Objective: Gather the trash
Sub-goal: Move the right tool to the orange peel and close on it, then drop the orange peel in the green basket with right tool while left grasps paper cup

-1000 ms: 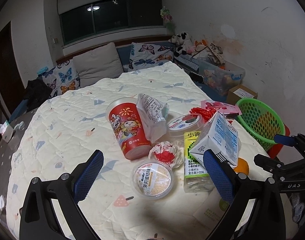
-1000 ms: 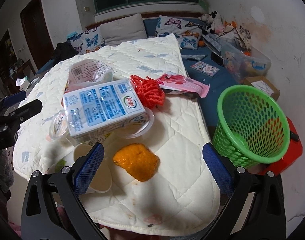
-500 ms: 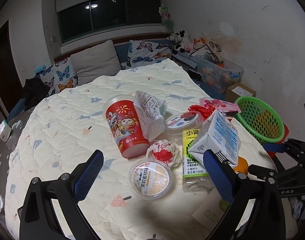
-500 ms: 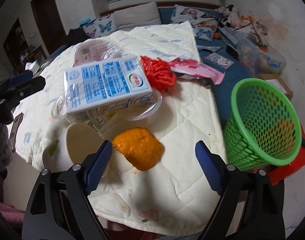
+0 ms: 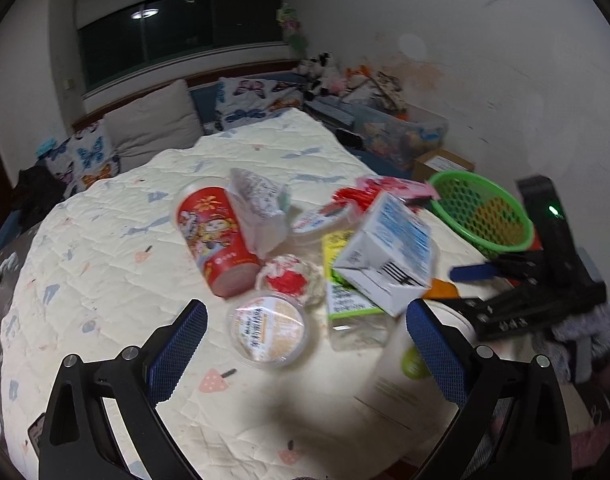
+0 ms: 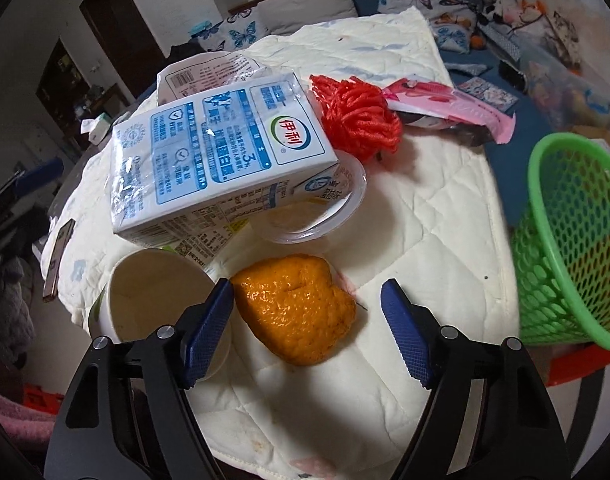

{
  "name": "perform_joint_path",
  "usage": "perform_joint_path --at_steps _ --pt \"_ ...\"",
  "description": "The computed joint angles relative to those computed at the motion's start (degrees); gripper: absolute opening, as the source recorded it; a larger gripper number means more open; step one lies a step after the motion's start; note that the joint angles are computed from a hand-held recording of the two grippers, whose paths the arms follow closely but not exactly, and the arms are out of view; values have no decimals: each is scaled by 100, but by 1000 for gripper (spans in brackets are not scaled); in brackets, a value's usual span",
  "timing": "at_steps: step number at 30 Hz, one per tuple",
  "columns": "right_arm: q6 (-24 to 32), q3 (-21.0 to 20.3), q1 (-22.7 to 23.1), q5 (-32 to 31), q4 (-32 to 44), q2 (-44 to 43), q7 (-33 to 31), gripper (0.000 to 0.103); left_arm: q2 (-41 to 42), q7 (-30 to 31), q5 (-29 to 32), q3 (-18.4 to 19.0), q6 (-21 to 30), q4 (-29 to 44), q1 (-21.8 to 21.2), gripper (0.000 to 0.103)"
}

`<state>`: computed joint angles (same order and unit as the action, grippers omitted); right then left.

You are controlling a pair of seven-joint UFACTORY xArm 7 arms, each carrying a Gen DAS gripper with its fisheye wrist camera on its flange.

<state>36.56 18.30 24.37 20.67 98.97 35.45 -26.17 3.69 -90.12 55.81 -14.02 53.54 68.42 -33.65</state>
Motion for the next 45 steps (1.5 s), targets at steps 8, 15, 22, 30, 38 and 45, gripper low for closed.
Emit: perform_joint_path --at_steps 8,15,22,30,38,45 --pt "155 108 -102 255 -68 -48 -241 64 177 482 -107 40 -397 105 -58 97" --pt "-147 -14 38 137 -297 -191 -249 62 180 456 -97 99 -541 125 -58 97" --pt "-680 -37 92 -238 -626 -386 -264 68 184 444 -88 113 -531 147 -78 97" --pt "-355 -14 70 -236 -313 -154 -176 66 175 535 -152 124 -710 114 -33 97" --pt "-298 38 3 -112 -361 -169 -224 57 353 998 -461 132 -1187 138 -37 97" --pt "-382 115 -189 220 -756 -473 -325 48 740 1535 -659 306 -1541 307 -119 95"
